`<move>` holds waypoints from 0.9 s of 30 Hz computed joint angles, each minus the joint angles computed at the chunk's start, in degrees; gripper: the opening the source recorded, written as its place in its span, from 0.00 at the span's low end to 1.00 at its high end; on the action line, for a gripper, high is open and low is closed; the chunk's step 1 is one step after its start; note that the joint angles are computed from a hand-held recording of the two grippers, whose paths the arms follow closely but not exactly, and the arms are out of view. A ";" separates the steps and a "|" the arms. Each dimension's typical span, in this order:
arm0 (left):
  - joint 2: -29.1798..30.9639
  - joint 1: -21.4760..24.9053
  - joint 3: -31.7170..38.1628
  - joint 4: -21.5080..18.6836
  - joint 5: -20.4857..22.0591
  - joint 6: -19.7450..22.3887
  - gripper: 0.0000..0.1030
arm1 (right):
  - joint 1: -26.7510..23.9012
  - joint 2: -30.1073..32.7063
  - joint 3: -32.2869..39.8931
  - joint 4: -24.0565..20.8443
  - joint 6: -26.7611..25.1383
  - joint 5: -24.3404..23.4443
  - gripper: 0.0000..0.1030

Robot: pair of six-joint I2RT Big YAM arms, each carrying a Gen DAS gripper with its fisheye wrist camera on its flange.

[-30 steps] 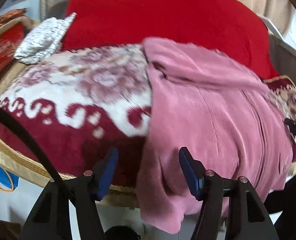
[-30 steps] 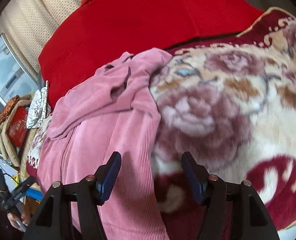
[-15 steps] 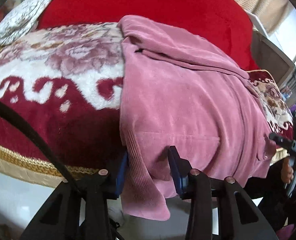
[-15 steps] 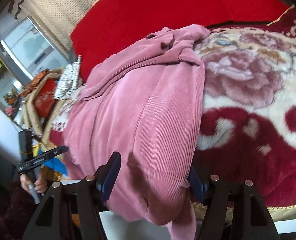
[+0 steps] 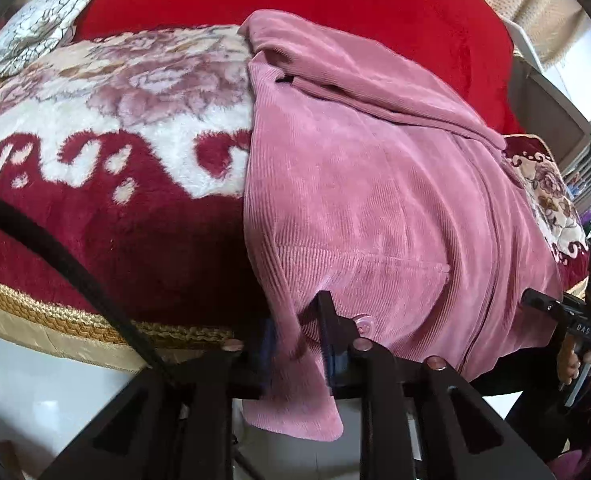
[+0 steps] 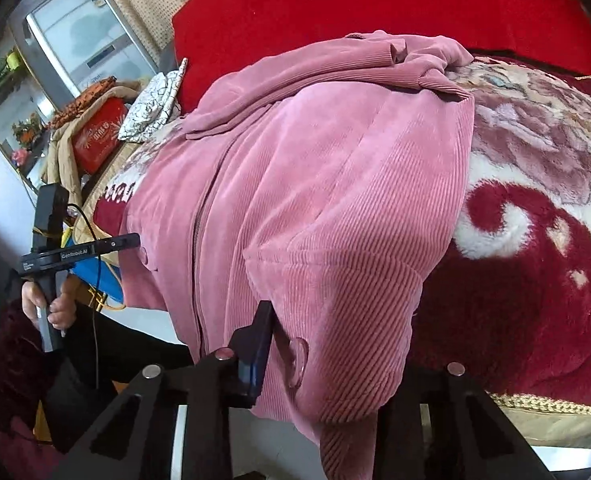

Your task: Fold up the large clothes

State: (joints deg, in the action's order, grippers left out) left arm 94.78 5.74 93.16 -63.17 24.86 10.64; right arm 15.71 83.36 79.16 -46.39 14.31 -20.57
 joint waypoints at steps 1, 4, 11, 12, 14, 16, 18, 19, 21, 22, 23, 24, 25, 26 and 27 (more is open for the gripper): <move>0.20 0.13 0.13 -0.65 0.35 0.25 0.35 | 0.28 0.23 0.29 -0.38 -0.15 0.63 0.32; -1.32 -0.38 -1.67 0.74 -1.45 2.71 0.20 | 1.30 0.22 0.69 -0.30 -0.64 2.64 0.27; -2.38 1.29 -0.22 1.56 7.35 0.41 0.07 | 0.78 -2.70 2.17 6.58 0.89 1.56 0.12; -2.63 1.88 0.42 1.98 10.35 -0.56 0.07 | 0.74 -2.47 3.10 6.91 0.60 1.77 0.12; -2.66 2.57 2.02 2.73 14.41 -2.53 0.07 | 0.47 -1.49 5.65 6.98 -0.23 1.90 0.11; -1.85 3.17 5.47 3.42 17.51 -4.42 0.06 | -0.08 -0.06 8.33 7.03 -0.21 0.95 0.11; 0.13 3.06 10.22 3.44 18.53 -6.74 0.06 | -0.44 1.57 11.24 7.69 0.75 0.87 0.11; 1.63 3.12 13.31 2.97 19.38 -7.90 0.06 | -0.89 2.56 12.80 8.05 1.27 0.44 0.11; 5.21 2.62 20.04 2.69 19.30 -10.19 0.06 | -1.69 4.89 16.39 9.15 3.27 1.08 0.11; 6.71 2.26 22.86 2.59 18.49 -10.83 0.06 | -2.52 5.89 17.75 9.93 4.87 0.77 0.11; 8.55 1.80 26.17 2.35 17.54 -11.78 0.06 | -3.55 7.34 19.59 10.86 7.13 0.31 0.11; 10.98 1.52 30.19 1.90 16.96 -13.23 0.06 | -4.32 8.80 21.53 11.33 8.89 0.21 0.11; 13.33 1.28 33.96 1.63 16.75 -15.45 0.07 | -5.37 10.48 23.67 11.70 10.71 0.12 0.11; 16.32 0.94 38.42 1.32 16.22 -18.06 0.07 | -6.43 12.65 26.56 11.50 12.69 0.30 0.11; 19.80 0.47 43.71 0.88 14.55 -21.35 0.07 | -7.21 14.91 29.58 11.03 14.69 0.45 0.11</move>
State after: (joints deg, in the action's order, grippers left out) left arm 114.59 6.21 136.87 -62.30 39.41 -10.71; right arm 8.50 98.27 108.74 -35.36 29.00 -20.12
